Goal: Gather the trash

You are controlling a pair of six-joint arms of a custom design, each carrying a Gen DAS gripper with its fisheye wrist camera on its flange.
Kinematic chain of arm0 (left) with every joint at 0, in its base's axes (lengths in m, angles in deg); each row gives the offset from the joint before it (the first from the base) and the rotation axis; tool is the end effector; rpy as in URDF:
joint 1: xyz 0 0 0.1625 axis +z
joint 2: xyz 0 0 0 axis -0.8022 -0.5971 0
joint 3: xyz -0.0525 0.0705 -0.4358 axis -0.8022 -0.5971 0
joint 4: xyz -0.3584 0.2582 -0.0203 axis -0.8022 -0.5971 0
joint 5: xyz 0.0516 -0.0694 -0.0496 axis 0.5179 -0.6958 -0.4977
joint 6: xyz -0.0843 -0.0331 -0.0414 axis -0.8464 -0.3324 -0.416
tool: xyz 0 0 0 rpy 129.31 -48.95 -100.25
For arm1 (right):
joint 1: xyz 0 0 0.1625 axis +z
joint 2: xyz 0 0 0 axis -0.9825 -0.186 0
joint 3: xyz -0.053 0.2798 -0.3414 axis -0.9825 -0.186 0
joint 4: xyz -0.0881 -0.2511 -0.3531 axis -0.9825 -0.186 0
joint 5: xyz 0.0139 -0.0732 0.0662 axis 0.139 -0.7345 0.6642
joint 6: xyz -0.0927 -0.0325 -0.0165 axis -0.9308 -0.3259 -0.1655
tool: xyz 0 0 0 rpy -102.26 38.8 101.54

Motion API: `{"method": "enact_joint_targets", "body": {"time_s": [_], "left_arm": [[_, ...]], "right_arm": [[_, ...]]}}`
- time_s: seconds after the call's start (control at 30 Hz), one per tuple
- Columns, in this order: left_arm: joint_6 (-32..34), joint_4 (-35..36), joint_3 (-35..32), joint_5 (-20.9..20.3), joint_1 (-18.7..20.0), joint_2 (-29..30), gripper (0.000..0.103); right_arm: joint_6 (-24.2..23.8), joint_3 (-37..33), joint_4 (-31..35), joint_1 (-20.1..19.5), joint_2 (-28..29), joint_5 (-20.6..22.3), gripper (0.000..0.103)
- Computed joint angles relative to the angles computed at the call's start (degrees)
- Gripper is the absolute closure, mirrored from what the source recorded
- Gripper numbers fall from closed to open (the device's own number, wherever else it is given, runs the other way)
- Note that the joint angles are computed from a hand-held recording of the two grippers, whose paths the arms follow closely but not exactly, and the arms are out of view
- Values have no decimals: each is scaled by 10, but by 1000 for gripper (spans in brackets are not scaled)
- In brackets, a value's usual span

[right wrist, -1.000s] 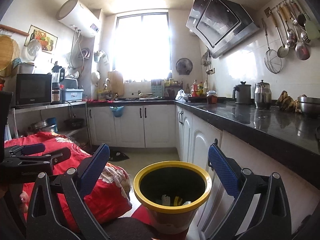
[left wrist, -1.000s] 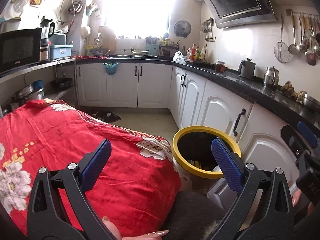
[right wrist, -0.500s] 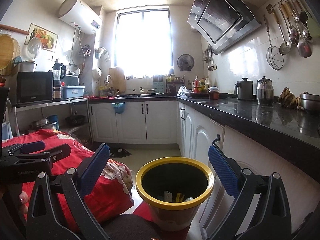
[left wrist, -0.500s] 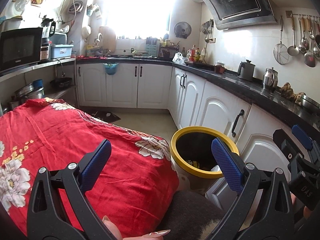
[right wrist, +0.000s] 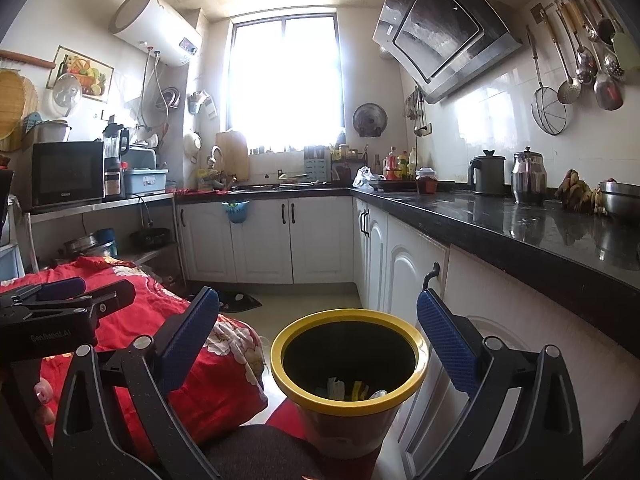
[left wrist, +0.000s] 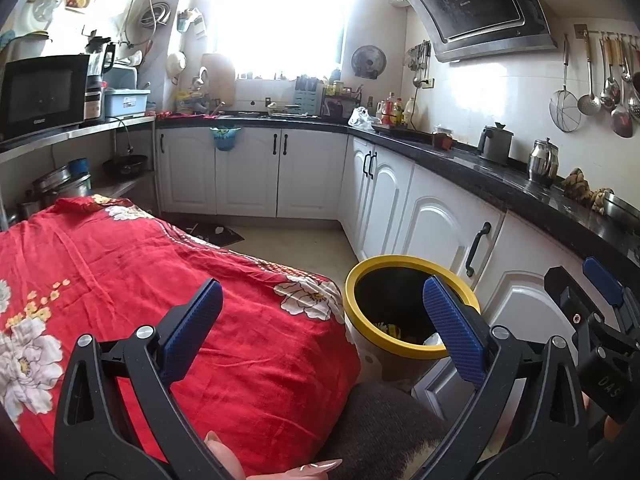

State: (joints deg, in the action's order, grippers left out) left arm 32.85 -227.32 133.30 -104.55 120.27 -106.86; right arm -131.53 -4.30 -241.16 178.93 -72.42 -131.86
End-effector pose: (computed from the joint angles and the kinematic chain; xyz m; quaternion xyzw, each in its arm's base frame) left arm -0.2066 -0.8875 0.1833 0.3683 0.8193 -0.4151 0.1440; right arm 0.2141 -0.7527 0.1342 0.1272 -0.6604 0.6379 0.3753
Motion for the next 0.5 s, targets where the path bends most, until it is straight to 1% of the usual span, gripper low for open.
{"method": "enact_joint_targets", "body": {"time_s": [0.5], "left_arm": [[0, 0, -3, 2, 0, 2, 11]], "right_arm": [[6, -2, 5, 0, 0, -7, 6]]}}
